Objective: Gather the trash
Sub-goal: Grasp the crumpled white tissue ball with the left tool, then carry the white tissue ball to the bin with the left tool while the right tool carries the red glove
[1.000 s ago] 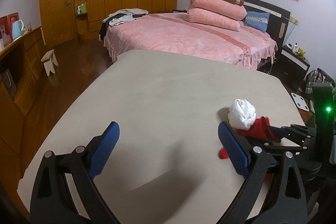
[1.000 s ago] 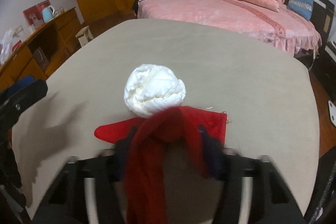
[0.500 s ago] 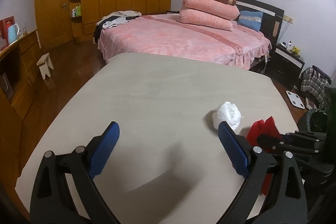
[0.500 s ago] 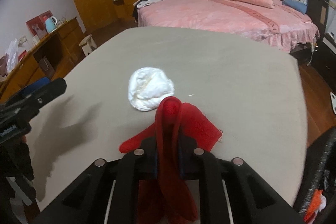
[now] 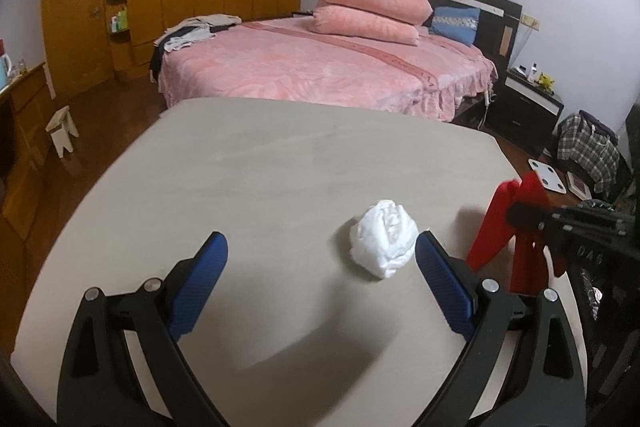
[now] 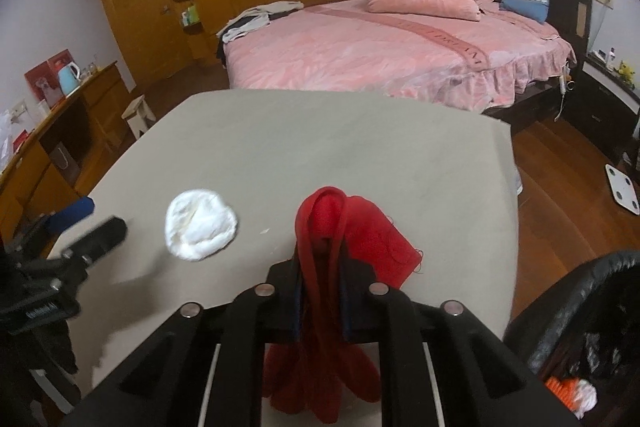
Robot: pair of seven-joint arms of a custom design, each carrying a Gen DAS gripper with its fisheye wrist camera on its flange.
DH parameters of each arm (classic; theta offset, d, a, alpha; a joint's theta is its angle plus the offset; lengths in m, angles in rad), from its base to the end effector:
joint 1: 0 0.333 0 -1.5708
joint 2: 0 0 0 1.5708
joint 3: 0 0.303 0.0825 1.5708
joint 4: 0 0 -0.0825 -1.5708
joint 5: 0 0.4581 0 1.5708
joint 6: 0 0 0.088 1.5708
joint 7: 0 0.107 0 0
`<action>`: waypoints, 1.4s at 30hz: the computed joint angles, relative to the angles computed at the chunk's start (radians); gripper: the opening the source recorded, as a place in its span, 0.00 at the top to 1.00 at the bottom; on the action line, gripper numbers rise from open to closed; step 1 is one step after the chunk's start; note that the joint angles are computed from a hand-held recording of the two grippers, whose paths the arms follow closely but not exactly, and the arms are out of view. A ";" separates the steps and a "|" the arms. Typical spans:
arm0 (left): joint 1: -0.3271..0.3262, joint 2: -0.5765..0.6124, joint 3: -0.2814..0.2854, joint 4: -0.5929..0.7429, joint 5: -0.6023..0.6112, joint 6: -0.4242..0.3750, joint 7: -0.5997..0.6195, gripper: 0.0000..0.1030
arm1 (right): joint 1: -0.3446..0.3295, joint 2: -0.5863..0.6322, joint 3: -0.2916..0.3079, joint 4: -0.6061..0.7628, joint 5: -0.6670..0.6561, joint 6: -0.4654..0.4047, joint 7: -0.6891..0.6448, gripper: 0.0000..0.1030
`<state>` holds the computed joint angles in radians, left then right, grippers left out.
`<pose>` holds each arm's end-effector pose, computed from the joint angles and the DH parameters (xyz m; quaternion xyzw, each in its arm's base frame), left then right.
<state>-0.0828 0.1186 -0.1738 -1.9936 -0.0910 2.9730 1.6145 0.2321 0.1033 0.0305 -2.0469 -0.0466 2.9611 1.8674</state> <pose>0.6708 -0.1661 0.4566 -0.5724 0.7051 -0.3465 0.2350 0.6559 0.1791 0.4342 -0.6519 0.6476 -0.2011 0.3394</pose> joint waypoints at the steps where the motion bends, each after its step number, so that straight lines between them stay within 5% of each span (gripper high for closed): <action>1: -0.002 0.018 -0.002 0.019 -0.001 -0.006 0.003 0.10 | -0.001 0.003 -0.002 0.003 0.000 0.001 0.001 0.87; 7: -0.014 0.113 -0.009 0.116 0.021 -0.055 0.000 0.11 | -0.011 0.023 0.003 0.022 0.036 0.001 -0.027 0.87; 18: 0.020 0.214 -0.068 0.247 -0.088 -0.195 0.123 0.29 | -0.011 0.020 0.005 0.011 0.066 -0.006 -0.032 0.87; 23: 0.046 0.220 -0.114 0.258 -0.207 -0.235 0.235 0.63 | -0.012 0.018 0.006 0.013 0.074 -0.008 -0.037 0.87; 31: 0.029 0.118 -0.100 0.155 -0.279 -0.148 0.259 0.66 | -0.012 -0.012 0.006 -0.013 0.069 0.012 -0.041 0.87; 42: -0.028 -0.017 -0.038 0.047 -0.185 -0.105 0.164 0.66 | -0.004 -0.081 0.025 -0.063 0.150 0.031 -0.129 0.87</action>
